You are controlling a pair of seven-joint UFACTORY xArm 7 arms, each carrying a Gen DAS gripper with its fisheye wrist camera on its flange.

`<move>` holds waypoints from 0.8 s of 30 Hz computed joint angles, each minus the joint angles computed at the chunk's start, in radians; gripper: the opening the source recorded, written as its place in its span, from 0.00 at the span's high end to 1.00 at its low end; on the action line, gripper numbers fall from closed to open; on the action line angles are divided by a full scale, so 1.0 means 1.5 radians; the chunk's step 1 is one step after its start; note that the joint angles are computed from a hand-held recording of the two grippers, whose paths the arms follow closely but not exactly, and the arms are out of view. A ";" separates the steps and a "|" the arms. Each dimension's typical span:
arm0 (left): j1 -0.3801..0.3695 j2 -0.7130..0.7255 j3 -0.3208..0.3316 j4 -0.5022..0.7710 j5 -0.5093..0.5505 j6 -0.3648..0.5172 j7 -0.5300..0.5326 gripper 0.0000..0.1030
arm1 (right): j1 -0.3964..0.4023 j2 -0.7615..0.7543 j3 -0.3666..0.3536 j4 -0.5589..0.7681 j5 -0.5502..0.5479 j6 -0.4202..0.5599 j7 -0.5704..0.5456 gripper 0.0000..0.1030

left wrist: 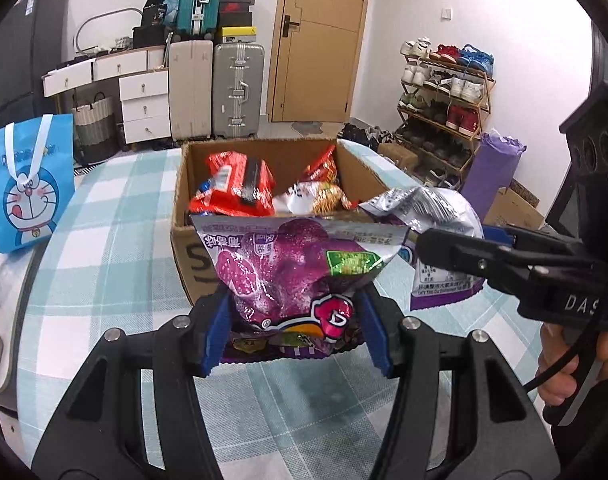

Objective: Organize snacks
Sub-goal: 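Carry the white chip bag and pink candy bag over the box with both tools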

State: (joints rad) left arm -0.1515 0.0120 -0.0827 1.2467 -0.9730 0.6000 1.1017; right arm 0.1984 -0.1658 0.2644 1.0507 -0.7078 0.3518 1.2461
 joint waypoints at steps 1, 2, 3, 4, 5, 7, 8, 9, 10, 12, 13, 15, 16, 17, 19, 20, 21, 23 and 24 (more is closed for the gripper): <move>0.001 0.000 0.000 0.005 0.002 0.002 -0.005 0.48 | -0.003 -0.002 0.001 0.000 -0.007 -0.003 0.008 0.49; -0.001 0.007 -0.001 0.017 0.007 0.001 -0.017 0.48 | -0.006 -0.004 0.000 -0.002 -0.013 -0.010 0.016 0.49; 0.002 0.006 0.000 0.021 0.006 0.006 -0.020 0.48 | -0.010 -0.006 0.001 -0.003 -0.019 -0.015 0.024 0.49; 0.004 0.009 0.001 0.029 0.011 0.009 -0.031 0.48 | -0.016 -0.009 0.003 -0.005 -0.032 -0.023 0.038 0.49; 0.002 0.019 -0.002 0.041 0.018 0.005 -0.041 0.48 | -0.022 -0.011 0.006 -0.005 -0.044 -0.028 0.050 0.49; 0.005 0.025 -0.003 0.058 0.034 0.006 -0.062 0.48 | -0.033 -0.014 0.009 -0.005 -0.063 -0.040 0.071 0.49; 0.007 0.028 -0.004 0.066 0.043 0.005 -0.072 0.48 | -0.039 -0.015 0.010 -0.004 -0.070 -0.047 0.081 0.49; 0.007 0.031 -0.006 0.075 0.053 0.003 -0.084 0.48 | -0.043 -0.015 0.011 -0.003 -0.076 -0.050 0.087 0.49; 0.004 0.044 -0.010 0.092 0.067 -0.004 -0.102 0.48 | -0.051 -0.016 0.016 0.000 -0.092 -0.051 0.104 0.49; 0.005 0.056 -0.015 0.116 0.089 -0.006 -0.129 0.48 | -0.058 -0.014 0.018 0.009 -0.111 -0.048 0.117 0.49; 0.006 0.062 -0.017 0.128 0.099 -0.005 -0.141 0.48 | -0.060 -0.012 0.016 0.013 -0.116 -0.049 0.120 0.49; 0.005 0.075 -0.022 0.152 0.126 -0.009 -0.171 0.48 | -0.057 -0.005 0.009 0.024 -0.110 -0.051 0.115 0.49; 0.004 0.084 -0.026 0.165 0.138 -0.012 -0.185 0.48 | -0.055 -0.001 0.005 0.029 -0.105 -0.053 0.108 0.49; 0.005 0.091 -0.028 0.176 0.148 -0.010 -0.196 0.48 | -0.056 0.004 0.004 0.037 -0.111 -0.051 0.109 0.49; 0.000 0.121 -0.035 0.220 0.183 -0.009 -0.236 0.48 | -0.053 0.014 0.002 0.054 -0.123 -0.041 0.108 0.49; 0.000 0.129 -0.038 0.233 0.198 -0.010 -0.251 0.48 | -0.050 0.019 -0.001 0.060 -0.127 -0.038 0.108 0.49; -0.001 0.146 -0.040 0.258 0.215 -0.007 -0.269 0.48 | -0.047 0.024 -0.004 0.067 -0.129 -0.035 0.108 0.49; -0.003 0.164 -0.046 0.283 0.244 -0.009 -0.302 0.48 | -0.041 0.035 -0.014 0.080 -0.134 -0.030 0.112 0.49; -0.004 0.180 -0.048 0.306 0.259 -0.007 -0.319 0.48 | -0.036 0.041 -0.018 0.088 -0.133 -0.025 0.111 0.49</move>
